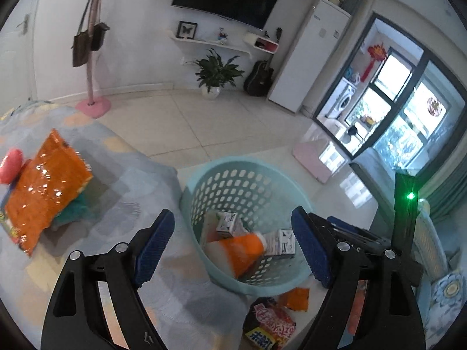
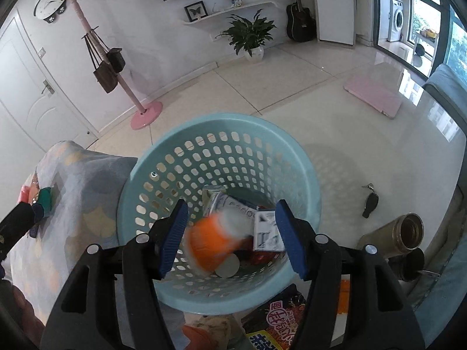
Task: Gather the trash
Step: 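Move both grippers back over the table toward the remaining bags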
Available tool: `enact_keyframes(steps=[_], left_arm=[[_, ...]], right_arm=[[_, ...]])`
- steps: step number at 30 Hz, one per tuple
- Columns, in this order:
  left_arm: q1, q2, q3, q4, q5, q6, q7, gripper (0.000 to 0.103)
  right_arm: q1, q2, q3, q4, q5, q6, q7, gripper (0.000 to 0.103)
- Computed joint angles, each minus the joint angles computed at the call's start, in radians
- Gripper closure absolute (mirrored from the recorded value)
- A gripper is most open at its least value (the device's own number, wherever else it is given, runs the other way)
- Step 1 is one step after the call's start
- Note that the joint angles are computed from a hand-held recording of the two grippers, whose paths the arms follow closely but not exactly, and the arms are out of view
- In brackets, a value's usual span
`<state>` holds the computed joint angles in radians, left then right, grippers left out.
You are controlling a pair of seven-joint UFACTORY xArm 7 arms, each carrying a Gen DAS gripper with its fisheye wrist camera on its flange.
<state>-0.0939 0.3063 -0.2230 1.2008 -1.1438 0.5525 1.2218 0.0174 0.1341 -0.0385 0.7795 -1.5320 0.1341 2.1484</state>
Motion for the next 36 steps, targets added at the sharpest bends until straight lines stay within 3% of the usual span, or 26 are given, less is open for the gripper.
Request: enact_keyframes(steps=[7,14,18,22,25,29,31,36], left_arm=[[0.033,-0.069,0.025,-0.032,-0.096,0.048,0.085,0.023],[0.07,-0.137,0.103,-0.063,-0.199,0.08,0.153,0.023],[0.105,-0.129,0.147,-0.048,-0.209,0.056,0.132,0.024],[0.159,-0.08,0.173,0.006,-0.16,0.067,0.045,0.028],[0.198,-0.053,0.171,0.033,-0.142,0.064,0.012,0.029],[0.241,-0.005,0.162,0.07,-0.109,0.076,-0.025,0.029],[0.257,0.014,0.152,0.077,-0.1,0.072,-0.025,0.029],[0.284,0.055,0.129,0.098,-0.067,0.069,-0.041,0.029]], right_arm=[[0.05,-0.057,0.037,0.003,0.095,0.062,-0.106,0.044],[0.112,-0.039,0.075,0.105,0.065,0.074,-0.114,0.044],[0.165,0.051,0.083,0.228,0.104,0.067,-0.194,0.045],[0.223,0.154,0.066,0.363,0.143,0.025,-0.272,0.044],[0.241,0.253,0.066,0.477,0.228,-0.022,-0.385,0.045],[0.233,0.367,0.106,0.606,0.395,-0.01,-0.588,0.045],[0.237,0.406,0.099,0.644,0.436,-0.021,-0.635,0.044],[0.14,0.534,0.226,0.754,0.659,-0.011,-0.884,0.043]])
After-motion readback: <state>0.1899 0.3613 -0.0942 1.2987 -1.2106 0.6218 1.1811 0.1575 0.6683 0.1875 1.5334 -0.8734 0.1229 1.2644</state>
